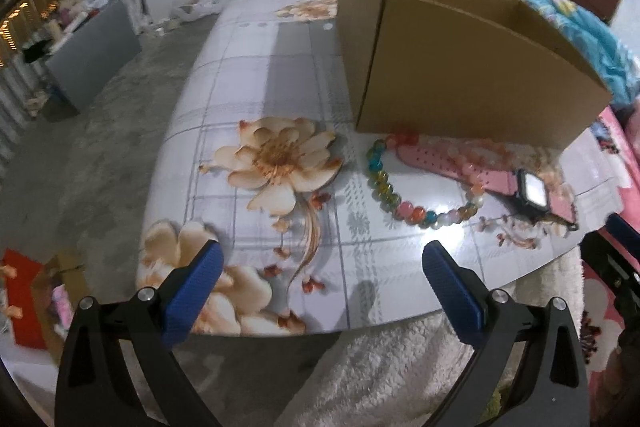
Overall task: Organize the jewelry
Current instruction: 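Reach the left gripper to the multicolour bead bracelet and close on it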
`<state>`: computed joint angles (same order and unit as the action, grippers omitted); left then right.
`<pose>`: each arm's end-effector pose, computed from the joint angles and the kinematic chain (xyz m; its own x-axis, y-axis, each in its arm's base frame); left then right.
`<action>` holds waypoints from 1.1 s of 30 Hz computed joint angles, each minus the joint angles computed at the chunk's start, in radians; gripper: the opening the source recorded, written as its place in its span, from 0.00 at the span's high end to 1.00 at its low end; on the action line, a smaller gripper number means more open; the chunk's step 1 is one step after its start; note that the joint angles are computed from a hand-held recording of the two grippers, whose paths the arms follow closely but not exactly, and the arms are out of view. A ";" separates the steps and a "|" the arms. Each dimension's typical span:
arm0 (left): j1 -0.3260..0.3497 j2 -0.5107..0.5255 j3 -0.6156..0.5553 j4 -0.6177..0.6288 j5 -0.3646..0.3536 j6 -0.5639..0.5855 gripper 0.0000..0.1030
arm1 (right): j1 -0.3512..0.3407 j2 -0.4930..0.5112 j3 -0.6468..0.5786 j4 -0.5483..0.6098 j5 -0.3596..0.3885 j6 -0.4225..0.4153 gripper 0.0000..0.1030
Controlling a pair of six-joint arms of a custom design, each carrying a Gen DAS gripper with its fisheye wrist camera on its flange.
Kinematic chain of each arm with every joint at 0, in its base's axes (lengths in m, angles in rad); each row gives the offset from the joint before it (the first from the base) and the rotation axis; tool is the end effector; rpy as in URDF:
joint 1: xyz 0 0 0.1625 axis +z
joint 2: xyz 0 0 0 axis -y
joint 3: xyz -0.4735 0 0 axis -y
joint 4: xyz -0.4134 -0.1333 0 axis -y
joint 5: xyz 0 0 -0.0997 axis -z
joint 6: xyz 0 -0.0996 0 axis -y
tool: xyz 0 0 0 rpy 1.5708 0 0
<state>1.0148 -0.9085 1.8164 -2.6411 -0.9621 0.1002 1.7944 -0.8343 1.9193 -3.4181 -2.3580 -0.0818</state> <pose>-0.1853 -0.6586 0.1455 -0.6898 0.4365 -0.5776 0.5928 0.7985 -0.1044 0.2013 -0.6021 0.1657 -0.7810 0.2618 0.5670 -0.2249 0.7291 -0.6464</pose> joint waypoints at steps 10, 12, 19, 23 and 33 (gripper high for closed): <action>0.124 0.005 -0.087 -0.050 -0.377 0.041 0.05 | -0.019 0.043 -0.075 0.049 0.147 -0.007 0.30; 0.133 0.022 -0.119 -0.035 -0.412 0.048 0.05 | -0.024 0.053 -0.095 0.084 0.148 0.011 0.40; 0.104 0.061 -0.140 -0.025 -0.343 0.224 0.05 | -0.037 0.071 -0.134 0.156 0.141 0.048 0.58; 0.100 0.082 -0.148 -0.025 -0.358 0.294 0.11 | -0.035 0.077 -0.149 0.186 0.122 0.046 0.64; 0.085 0.145 -0.194 0.024 -0.277 0.381 0.57 | -0.032 0.106 -0.193 0.252 0.076 0.031 0.86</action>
